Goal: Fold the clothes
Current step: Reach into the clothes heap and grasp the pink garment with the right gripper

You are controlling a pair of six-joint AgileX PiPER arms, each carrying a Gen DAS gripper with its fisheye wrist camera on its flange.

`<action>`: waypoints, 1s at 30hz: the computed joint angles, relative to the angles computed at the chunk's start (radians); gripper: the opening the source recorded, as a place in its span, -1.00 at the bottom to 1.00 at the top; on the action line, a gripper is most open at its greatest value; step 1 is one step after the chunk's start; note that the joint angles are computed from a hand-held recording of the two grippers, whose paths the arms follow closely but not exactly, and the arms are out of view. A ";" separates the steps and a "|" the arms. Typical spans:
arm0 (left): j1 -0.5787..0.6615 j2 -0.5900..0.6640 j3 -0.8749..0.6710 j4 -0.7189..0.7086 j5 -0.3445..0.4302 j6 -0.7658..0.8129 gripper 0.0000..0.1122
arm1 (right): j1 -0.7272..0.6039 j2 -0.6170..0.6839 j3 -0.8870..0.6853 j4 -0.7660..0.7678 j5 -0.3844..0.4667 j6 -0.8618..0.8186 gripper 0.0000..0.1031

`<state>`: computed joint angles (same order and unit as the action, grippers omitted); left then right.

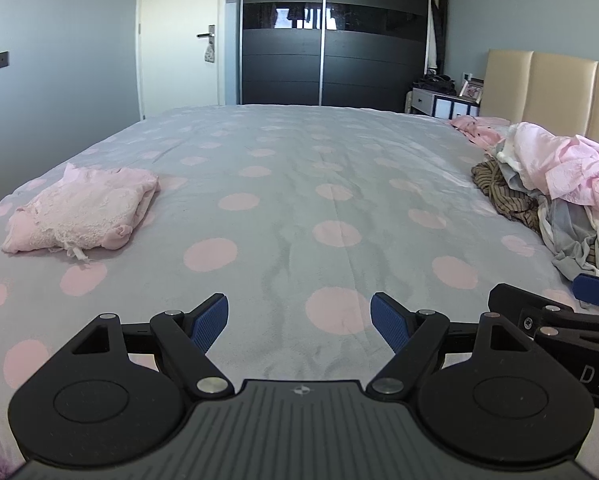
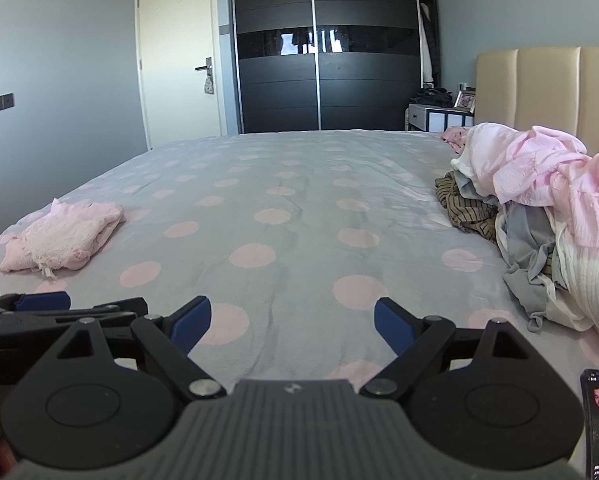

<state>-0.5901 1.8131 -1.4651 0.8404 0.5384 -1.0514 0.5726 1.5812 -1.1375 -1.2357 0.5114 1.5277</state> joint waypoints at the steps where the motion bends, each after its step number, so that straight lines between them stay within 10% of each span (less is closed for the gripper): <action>1: 0.006 0.002 -0.016 -0.037 0.007 0.048 0.39 | -0.013 -0.004 -0.009 0.045 -0.011 -0.059 0.75; 15: 0.165 0.201 -0.517 -0.615 0.235 0.786 0.24 | -0.447 -0.033 -0.179 0.607 -0.003 -0.920 0.75; 30: 0.232 0.504 -0.983 -0.659 0.420 0.881 0.24 | -0.874 0.350 -0.757 0.864 0.170 -1.393 0.75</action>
